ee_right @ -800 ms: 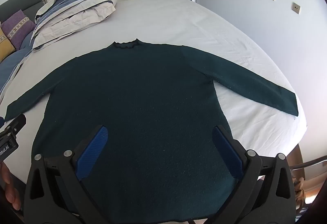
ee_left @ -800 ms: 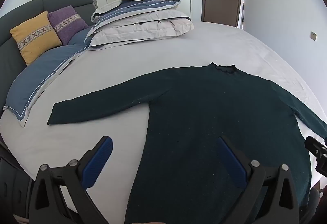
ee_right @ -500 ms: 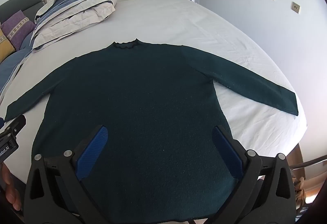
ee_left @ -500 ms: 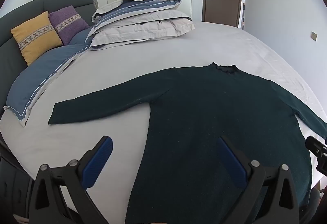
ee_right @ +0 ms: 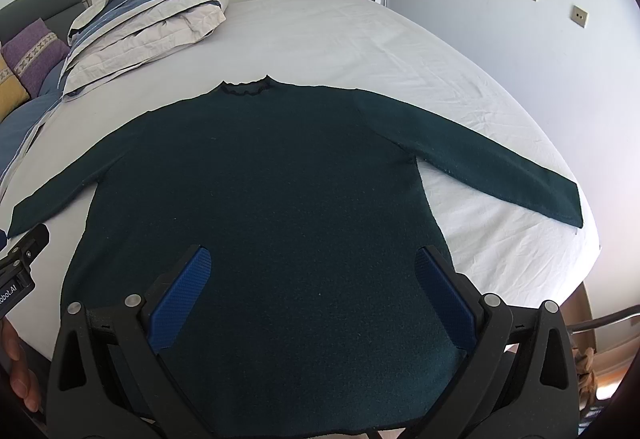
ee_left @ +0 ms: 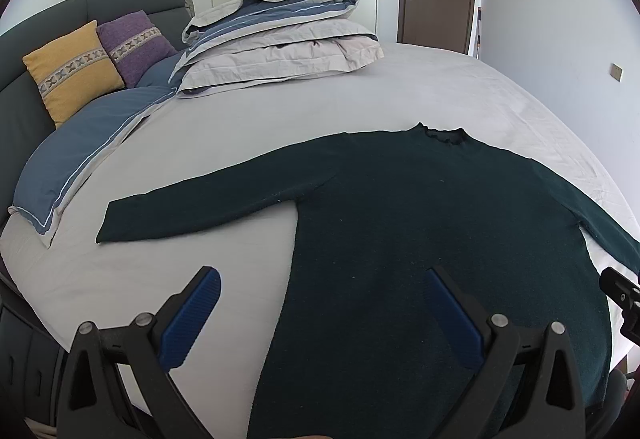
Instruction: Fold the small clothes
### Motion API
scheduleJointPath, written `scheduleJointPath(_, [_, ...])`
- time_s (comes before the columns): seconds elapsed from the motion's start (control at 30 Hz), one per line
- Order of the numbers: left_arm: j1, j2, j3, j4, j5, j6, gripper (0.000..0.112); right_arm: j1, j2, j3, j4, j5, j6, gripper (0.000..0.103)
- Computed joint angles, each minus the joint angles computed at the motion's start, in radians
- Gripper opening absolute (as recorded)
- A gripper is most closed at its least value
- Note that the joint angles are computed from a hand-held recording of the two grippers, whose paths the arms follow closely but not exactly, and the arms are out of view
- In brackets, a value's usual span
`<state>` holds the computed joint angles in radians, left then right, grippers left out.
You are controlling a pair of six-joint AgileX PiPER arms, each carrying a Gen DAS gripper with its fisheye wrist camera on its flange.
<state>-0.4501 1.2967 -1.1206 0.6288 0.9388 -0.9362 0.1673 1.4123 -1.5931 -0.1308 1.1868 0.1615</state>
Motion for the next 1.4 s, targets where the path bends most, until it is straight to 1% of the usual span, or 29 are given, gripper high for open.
scheduleJointPath(0.1, [0.017, -0.009, 0.007, -0.010, -0.009, 0.019, 0.103, -0.001, 0.002, -0.005, 0.001, 0.004, -0.002, 0.103])
scheduleJointPath(0.87, [0.021, -0.010, 0.012, -0.013, -0.015, 0.020, 0.103, 0.004, 0.000, -0.003, -0.005, 0.005, 0.005, 0.103])
scheduleJointPath(1.33, [0.022, -0.012, 0.015, -0.016, -0.016, 0.020, 0.103, 0.010, -0.004, 0.008, -0.008, 0.002, 0.012, 0.103])
scheduleJointPath(1.4, [0.021, -0.011, 0.014, -0.015, -0.015, 0.019, 0.103, 0.008, -0.011, 0.025, -0.008, -0.009, 0.012, 0.103])
